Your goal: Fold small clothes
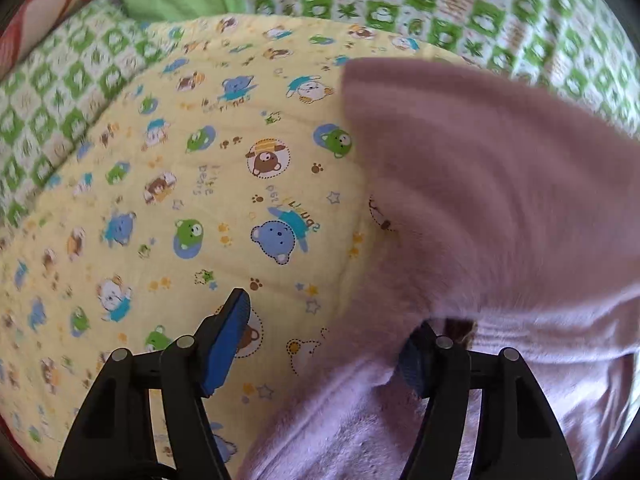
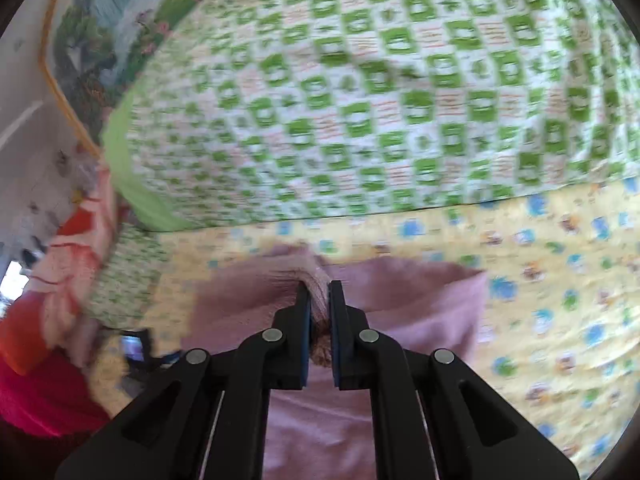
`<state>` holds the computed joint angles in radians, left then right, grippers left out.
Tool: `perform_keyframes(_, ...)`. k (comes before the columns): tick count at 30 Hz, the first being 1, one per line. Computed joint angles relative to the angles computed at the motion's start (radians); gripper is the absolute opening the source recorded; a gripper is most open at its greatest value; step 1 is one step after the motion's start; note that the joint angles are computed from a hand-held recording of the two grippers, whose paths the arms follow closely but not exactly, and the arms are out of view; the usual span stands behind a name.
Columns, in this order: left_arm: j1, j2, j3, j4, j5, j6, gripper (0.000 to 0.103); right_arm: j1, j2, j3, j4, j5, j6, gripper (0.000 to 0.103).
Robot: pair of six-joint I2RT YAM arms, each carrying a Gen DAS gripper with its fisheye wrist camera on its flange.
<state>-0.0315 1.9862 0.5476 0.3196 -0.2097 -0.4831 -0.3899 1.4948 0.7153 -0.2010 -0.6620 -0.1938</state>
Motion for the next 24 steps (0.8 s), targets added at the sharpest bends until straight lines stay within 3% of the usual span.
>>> perform_keyframes(7, 0.058, -0.045, -0.026, 0.005, 0.073, -0.031, 0.065, -0.053, 0.409, 0.054, 0.056, 0.089, -0.016, 0.009)
perform_keyframes(11, -0.012, -0.058, -0.042, 0.007, -0.027, 0.02, 0.066, -0.039, 0.426, 0.001, 0.088, 0.051, -0.006, 0.009)
perform_keyframes(18, -0.057, -0.02, -0.002, 0.002, -0.077, 0.074, 0.066, 0.028, 0.404, -0.024, 0.13, 0.079, 0.015, 0.009)
perform_keyframes(20, -0.068, -0.01, 0.019, -0.014, -0.091, 0.101, 0.057, 0.027, 0.411, -0.019, 0.131, 0.083, 0.008, 0.009)
perform_keyframes(22, -0.017, -0.004, 0.024, 0.006, 0.006, 0.14, 0.02, 0.027, 0.41, -0.019, 0.125, 0.088, 0.002, 0.009)
perform_keyframes(24, 0.064, -0.026, -0.013, 0.057, 0.141, 0.103, 0.017, 0.033, 0.4, -0.017, 0.114, 0.1, -0.004, 0.009)
